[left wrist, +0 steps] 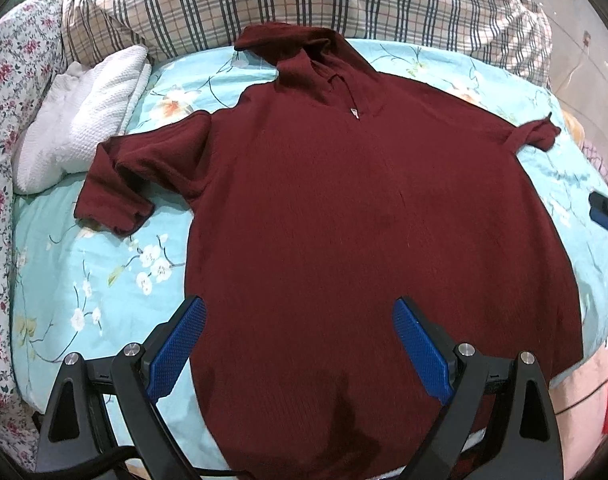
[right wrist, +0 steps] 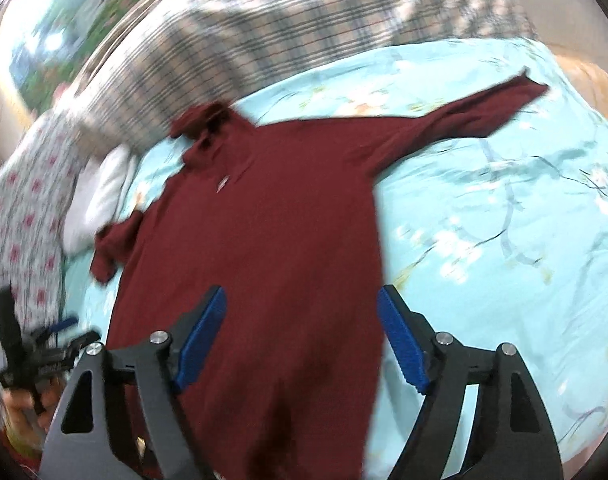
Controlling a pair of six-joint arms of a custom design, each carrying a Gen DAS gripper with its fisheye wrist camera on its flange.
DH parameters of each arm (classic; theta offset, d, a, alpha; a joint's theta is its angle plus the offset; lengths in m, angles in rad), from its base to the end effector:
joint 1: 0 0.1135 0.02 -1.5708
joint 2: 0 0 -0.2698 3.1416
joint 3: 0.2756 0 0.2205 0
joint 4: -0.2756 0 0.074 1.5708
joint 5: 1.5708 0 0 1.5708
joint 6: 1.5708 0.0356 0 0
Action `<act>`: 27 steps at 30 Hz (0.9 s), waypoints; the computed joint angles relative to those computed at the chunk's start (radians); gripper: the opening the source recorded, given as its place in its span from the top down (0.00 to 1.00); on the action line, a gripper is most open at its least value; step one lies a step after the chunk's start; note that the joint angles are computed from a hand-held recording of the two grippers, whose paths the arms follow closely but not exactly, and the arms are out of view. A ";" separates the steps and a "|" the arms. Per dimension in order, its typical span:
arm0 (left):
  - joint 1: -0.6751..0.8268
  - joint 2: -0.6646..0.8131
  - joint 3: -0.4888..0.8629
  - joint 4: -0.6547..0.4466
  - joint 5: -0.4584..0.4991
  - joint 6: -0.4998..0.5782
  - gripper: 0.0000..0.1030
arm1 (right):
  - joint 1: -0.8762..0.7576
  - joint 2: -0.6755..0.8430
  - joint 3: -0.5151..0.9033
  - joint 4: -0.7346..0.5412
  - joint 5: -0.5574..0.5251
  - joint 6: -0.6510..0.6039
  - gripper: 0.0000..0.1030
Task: Fold large clothes
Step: 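Grasp the red cardigan's sleeve cuff with the right gripper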
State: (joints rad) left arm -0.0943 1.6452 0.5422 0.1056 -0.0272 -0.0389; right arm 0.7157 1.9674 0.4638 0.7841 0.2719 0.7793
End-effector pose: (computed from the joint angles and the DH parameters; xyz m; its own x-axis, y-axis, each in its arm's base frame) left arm 0.2477 -0.0225 0.1282 -0.8388 0.0403 -0.5430 0.0469 0.9989 0.0017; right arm 0.2174 0.1764 0.0833 -0.6908 0.2964 -0.6595 0.0083 0.9153 0.4027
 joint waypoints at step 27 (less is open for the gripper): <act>-0.094 0.567 0.570 -0.201 -0.044 -0.088 0.08 | -0.997 0.738 1.517 -0.808 -0.299 -0.186 0.77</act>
